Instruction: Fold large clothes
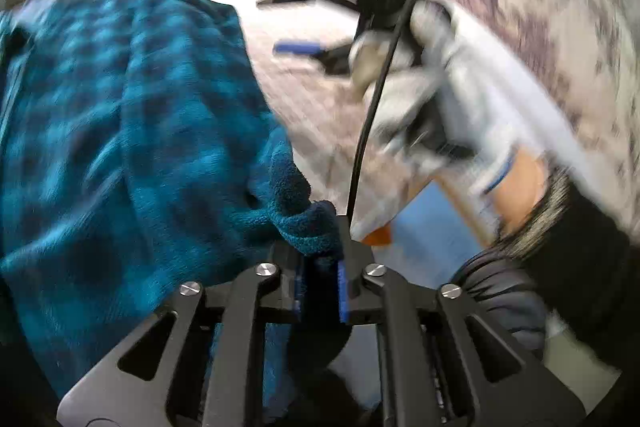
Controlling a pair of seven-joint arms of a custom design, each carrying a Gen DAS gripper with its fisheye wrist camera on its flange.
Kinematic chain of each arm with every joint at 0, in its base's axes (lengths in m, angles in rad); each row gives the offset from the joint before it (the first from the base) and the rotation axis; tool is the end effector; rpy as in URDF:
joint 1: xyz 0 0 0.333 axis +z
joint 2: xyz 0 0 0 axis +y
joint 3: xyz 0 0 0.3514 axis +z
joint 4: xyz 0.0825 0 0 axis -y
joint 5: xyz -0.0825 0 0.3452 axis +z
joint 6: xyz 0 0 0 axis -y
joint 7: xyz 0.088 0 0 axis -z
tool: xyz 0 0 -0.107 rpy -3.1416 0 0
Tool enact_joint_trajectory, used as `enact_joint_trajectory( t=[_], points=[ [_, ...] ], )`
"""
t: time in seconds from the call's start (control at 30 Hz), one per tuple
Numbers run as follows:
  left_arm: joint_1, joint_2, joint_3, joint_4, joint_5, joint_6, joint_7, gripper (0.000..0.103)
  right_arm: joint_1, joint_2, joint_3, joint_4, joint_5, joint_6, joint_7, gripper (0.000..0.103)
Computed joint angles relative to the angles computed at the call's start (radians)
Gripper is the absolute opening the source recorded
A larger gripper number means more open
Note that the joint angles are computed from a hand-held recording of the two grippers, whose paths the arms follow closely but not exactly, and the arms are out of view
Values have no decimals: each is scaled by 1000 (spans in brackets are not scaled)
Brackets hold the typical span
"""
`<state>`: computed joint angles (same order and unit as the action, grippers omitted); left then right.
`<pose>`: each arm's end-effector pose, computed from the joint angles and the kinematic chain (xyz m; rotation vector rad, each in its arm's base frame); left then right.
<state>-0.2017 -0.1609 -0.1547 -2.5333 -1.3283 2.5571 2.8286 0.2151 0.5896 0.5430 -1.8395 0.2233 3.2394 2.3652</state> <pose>0.4009 -0.1354 0.4054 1.4119 -2.4327 1.1595 0.5591 0.3977 0.3986 -1.1706 1.9378 0.3723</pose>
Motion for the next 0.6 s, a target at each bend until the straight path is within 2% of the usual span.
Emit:
enact_joint_trajectory(
  t=[0.03,0.07,0.1,0.17,0.2,0.27,0.33,0.37,0.4,0.43,0.47,0.5,0.57,0.6],
  points=[
    [-14,2,-23,-4,10,44,5,29,-3,-28,-5,-18,-4,-2,-5,58],
    [-31,4,-43,-9,13,86,17,42,-29,-58,16,-46,-10,4,-18,58],
    [-44,6,-51,-12,18,108,25,48,-58,-98,37,-83,-15,7,-31,58],
    [-78,16,-79,-27,59,172,30,66,-77,-184,33,-147,-14,0,-39,58],
    [-90,23,-83,-30,72,200,31,67,-103,-241,45,-192,-7,-4,-45,58],
    [-122,52,-110,-47,122,311,-5,67,-132,-324,53,-249,22,-15,-58,58],
    [-143,86,-107,-47,144,362,-18,67,-159,-417,56,-311,63,-27,-76,58],
    [-154,100,-100,-40,92,376,42,65,-167,-451,58,-335,87,-27,-84,58],
    [-163,104,-99,-38,25,397,119,56,-203,-474,95,-351,133,-23,-116,58],
    [-167,106,-101,-38,-11,412,167,52,-262,-494,162,-361,221,-18,-187,58],
    [-161,103,-94,-37,-24,397,192,41,-288,-509,195,-365,287,-20,-241,58],
    [-152,103,-88,-35,-20,384,190,28,-288,-521,192,-367,295,-28,-249,58],
    [-102,90,-44,-19,52,250,101,14,-237,-539,129,-374,237,-41,-203,58],
    [-68,90,-35,-4,75,185,64,13,-215,-539,104,-373,213,-42,-182,58]
  ],
)
